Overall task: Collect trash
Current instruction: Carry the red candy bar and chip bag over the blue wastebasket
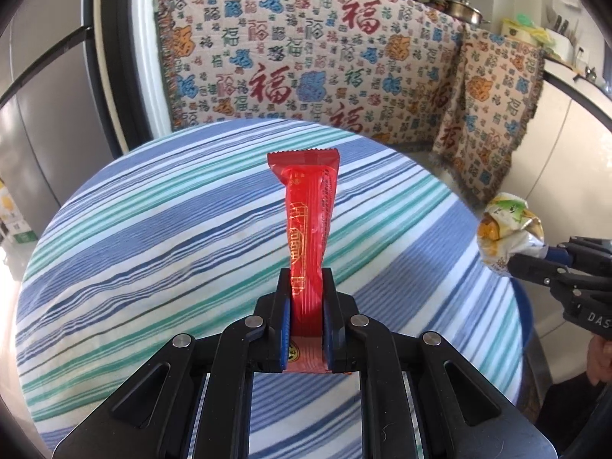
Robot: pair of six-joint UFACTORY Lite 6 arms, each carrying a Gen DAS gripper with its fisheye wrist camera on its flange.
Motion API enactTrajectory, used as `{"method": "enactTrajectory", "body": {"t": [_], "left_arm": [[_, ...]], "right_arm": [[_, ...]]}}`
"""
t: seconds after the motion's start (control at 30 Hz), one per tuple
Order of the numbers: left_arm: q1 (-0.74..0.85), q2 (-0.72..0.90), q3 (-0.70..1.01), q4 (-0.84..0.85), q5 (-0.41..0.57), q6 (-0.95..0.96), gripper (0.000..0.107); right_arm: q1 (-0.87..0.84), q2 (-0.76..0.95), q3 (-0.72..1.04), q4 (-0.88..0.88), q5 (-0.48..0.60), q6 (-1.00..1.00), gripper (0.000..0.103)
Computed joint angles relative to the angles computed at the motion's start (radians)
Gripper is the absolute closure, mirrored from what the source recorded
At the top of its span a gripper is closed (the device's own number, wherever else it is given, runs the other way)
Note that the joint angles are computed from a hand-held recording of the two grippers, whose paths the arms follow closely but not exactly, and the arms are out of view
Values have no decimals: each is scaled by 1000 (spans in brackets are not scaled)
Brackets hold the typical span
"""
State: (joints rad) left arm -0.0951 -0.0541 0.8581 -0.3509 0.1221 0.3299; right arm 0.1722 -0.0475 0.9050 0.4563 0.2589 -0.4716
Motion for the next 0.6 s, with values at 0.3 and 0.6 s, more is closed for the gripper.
{"method": "enactTrajectory", "body": {"t": [0.3,0.6], "left_arm": [[-335,28,110,565,51,-693,95],[-646,372,487,602,108,-851,95]], "right_arm": [[-382,-254,-136,194,167,-310,82],[-902,-121,-123,391,342,-788,82]]}}
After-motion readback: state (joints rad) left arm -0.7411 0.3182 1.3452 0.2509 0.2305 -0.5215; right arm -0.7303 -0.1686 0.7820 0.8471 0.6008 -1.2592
